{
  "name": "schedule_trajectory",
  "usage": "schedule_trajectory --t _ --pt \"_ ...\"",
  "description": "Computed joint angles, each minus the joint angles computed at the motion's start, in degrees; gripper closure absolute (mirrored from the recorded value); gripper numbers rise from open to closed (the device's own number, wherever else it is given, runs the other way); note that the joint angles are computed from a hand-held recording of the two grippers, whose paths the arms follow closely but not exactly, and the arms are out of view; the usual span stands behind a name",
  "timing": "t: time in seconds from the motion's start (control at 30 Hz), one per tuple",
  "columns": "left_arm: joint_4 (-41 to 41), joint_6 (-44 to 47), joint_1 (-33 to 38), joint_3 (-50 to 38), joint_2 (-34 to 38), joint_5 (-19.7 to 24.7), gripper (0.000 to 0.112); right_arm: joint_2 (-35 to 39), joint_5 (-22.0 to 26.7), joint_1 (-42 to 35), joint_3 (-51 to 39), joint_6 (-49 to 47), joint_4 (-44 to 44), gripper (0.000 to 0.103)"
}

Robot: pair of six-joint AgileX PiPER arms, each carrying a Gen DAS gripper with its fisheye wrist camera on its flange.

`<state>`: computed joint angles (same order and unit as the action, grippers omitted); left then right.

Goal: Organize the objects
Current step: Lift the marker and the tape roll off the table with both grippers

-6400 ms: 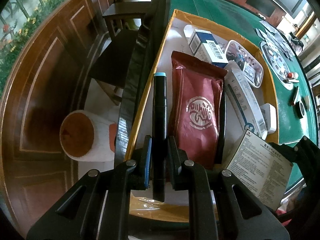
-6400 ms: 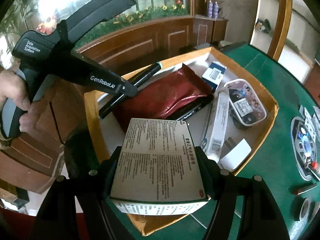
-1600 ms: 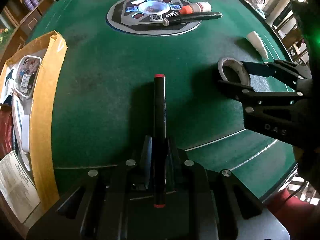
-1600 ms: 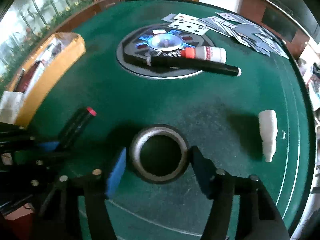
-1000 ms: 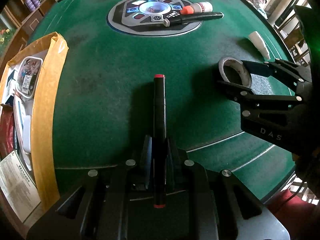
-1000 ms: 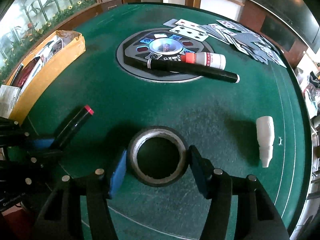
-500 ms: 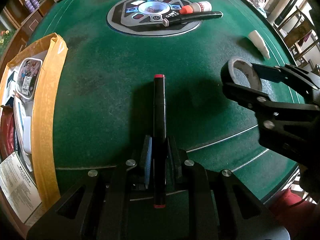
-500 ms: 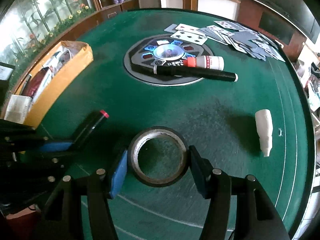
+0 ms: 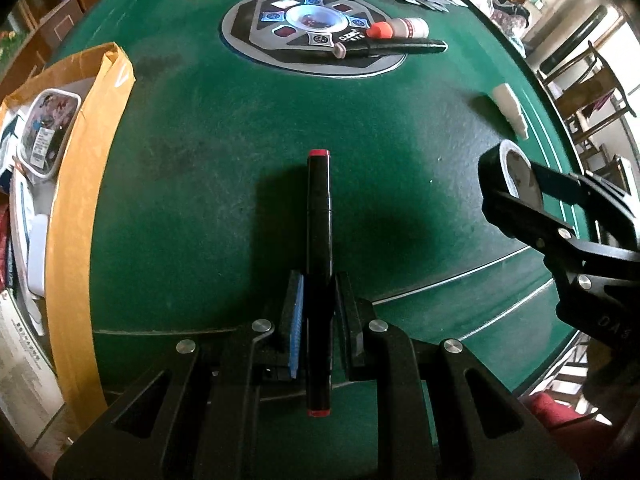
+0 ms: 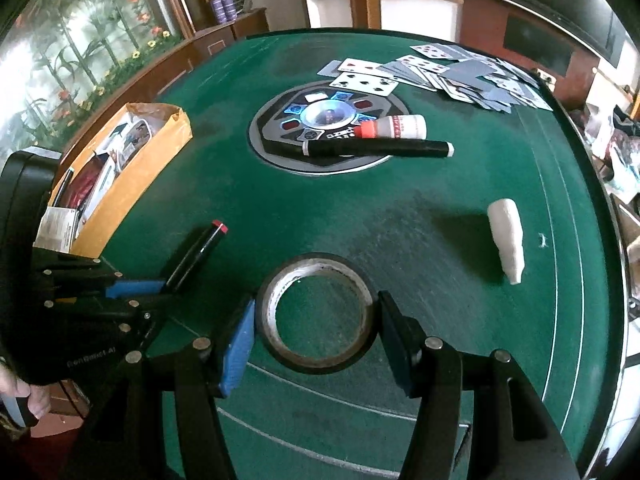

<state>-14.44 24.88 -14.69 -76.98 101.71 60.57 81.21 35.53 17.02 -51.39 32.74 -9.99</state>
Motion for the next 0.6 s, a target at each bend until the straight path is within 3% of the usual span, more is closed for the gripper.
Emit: schedule_trajectory --t 0.6 --pt "-4.5 2.2 -1.0 -4.2 0.7 2.4 0.098 -7.5 6.1 4.2 2.8 12.1 -5.8 0.045"
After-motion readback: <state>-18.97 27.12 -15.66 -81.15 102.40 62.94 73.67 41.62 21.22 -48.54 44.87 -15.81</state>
